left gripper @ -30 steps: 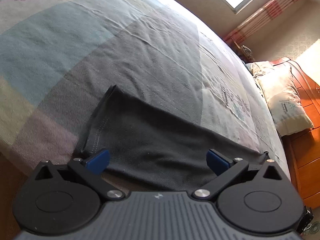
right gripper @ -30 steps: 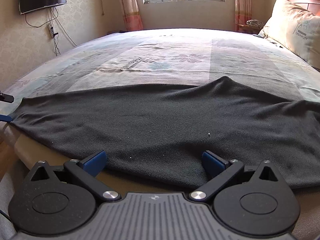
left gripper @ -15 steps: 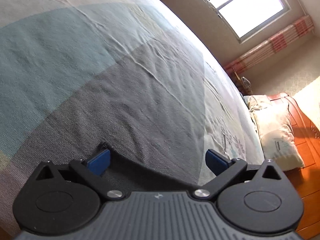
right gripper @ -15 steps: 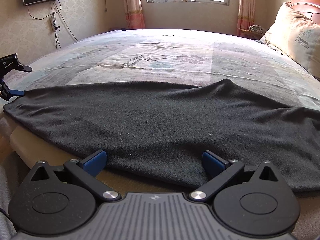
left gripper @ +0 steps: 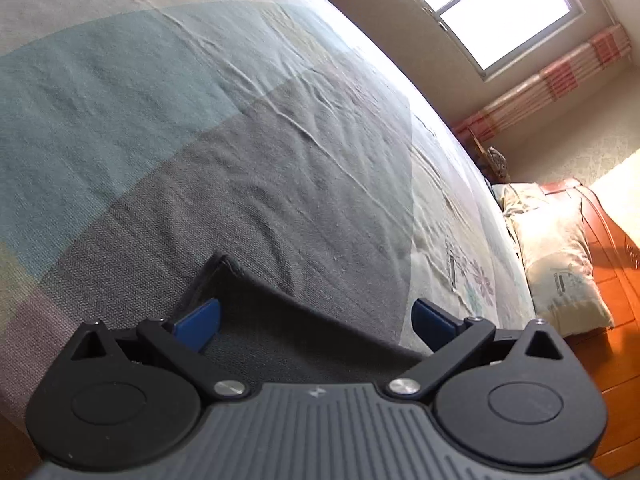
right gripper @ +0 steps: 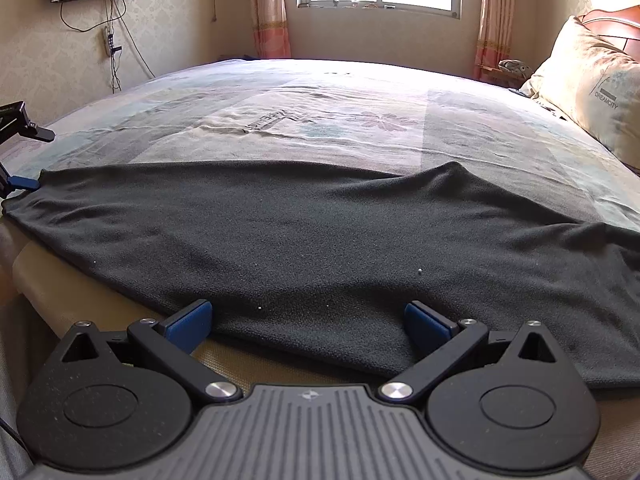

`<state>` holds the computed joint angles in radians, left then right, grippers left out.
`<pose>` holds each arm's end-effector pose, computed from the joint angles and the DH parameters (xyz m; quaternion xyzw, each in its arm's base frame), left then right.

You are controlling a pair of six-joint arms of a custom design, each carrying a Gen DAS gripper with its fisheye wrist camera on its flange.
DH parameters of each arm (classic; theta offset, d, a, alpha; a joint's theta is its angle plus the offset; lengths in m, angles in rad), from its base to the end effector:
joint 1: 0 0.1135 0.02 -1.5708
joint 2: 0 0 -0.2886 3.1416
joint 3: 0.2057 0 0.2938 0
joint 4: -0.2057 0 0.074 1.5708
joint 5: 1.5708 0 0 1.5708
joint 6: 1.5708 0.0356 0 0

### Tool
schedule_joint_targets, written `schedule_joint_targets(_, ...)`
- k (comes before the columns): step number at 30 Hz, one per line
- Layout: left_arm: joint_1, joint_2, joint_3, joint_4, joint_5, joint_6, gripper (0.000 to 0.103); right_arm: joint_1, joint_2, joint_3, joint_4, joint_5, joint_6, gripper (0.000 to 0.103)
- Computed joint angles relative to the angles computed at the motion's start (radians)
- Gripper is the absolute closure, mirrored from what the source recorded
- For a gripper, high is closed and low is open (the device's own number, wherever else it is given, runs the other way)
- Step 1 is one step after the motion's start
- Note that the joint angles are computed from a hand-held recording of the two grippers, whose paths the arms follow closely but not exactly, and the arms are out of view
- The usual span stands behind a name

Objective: Fold clothes
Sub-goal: 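Move the open left tool to the sweatpants leg end at the bed edge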

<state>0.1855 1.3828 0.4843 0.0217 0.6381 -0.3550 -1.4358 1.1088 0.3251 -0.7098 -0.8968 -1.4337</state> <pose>0.2572 0.0267 0.1305 -0.1356 0.8890 -0.3212 0.2968 0.0471 -0.1398 0.1154 -0.0158 0.9005 0.0243 0.4339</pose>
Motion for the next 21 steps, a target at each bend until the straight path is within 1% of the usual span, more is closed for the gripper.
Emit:
schedule_joint_targets(3, 0.004, -0.072, -0.004, -0.082, 0.021, 0.026, 0.002, -0.004, 0.006, -0.002, 0.003, -0.005, -0.009, 0.000)
schedule_joint_targets(7, -0.011, -0.191, -0.058, -0.147, 0.073, 0.052, 0.002, -0.012, 0.013, -0.004, 0.004, -0.012, -0.023, 0.000)
schedule_joint_targets(8, -0.029, -0.220, -0.076, -0.156, 0.067, 0.059, 0.002, -0.015, 0.013, -0.004, 0.001, -0.012, -0.027, 0.000)
schedule_joint_targets(11, -0.069, -0.266, -0.105, -0.179, -0.021, 0.093, 0.002, -0.020, 0.010, -0.003, -0.010, -0.011, -0.036, 0.000)
schedule_joint_targets(15, -0.010, -0.238, -0.116, -0.209, -0.093, 0.086, 0.002, -0.023, 0.017, 0.004, -0.020, -0.010, -0.045, 0.000)
schedule_joint_targets(16, 0.008, -0.243, -0.122, -0.211, -0.078, 0.089, 0.002, -0.024, 0.019, 0.004, -0.020, -0.011, -0.047, 0.000)
schedule_joint_targets(18, 0.023, -0.299, -0.137, -0.237, -0.047, 0.092, 0.002, -0.024, 0.019, 0.002, -0.017, -0.012, -0.048, 0.000)
schedule_joint_targets(21, -0.012, -0.398, -0.157, -0.277, -0.038, 0.103, 0.002, -0.018, 0.000, -0.010, -0.003, -0.012, -0.031, 0.000)
